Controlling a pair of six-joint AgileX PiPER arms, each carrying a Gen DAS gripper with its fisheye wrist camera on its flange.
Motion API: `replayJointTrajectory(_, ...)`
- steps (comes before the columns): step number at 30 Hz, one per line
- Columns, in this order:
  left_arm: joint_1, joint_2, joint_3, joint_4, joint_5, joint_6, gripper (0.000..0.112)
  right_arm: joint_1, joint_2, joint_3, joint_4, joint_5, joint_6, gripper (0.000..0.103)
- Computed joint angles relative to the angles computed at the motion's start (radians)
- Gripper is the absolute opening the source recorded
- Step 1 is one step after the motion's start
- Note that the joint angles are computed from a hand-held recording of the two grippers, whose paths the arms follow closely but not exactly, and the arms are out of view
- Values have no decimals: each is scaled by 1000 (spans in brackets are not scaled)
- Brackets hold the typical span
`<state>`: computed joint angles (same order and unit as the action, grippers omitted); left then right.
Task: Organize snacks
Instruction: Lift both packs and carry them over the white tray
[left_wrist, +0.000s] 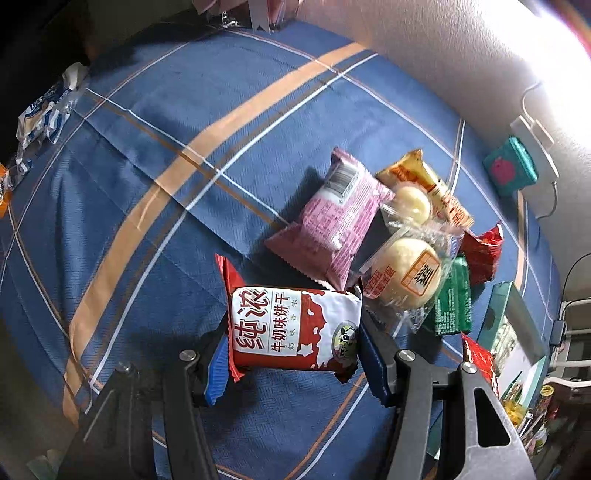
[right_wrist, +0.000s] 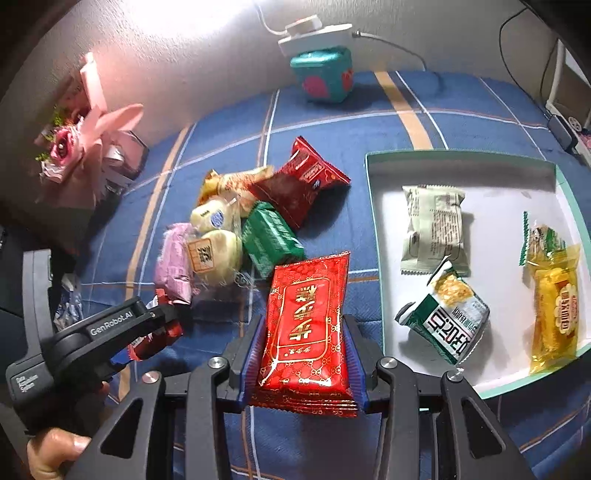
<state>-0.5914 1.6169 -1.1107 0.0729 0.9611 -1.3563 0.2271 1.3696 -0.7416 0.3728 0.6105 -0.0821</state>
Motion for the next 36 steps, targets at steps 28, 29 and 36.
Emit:
replayJointTrajectory(28, -151, 79, -291, 103, 122, -19, 62, -242, -103, -4, 67, 71, -138, 43)
replayJointTrajectory(29, -160, 102, -320, 100, 129, -4, 62, -276, -95, -7, 77, 75, -158, 43)
replayJointTrajectory(36, -238, 290, -596, 85, 188, 124, 62, -438, -26, -28, 14, 17, -191, 43)
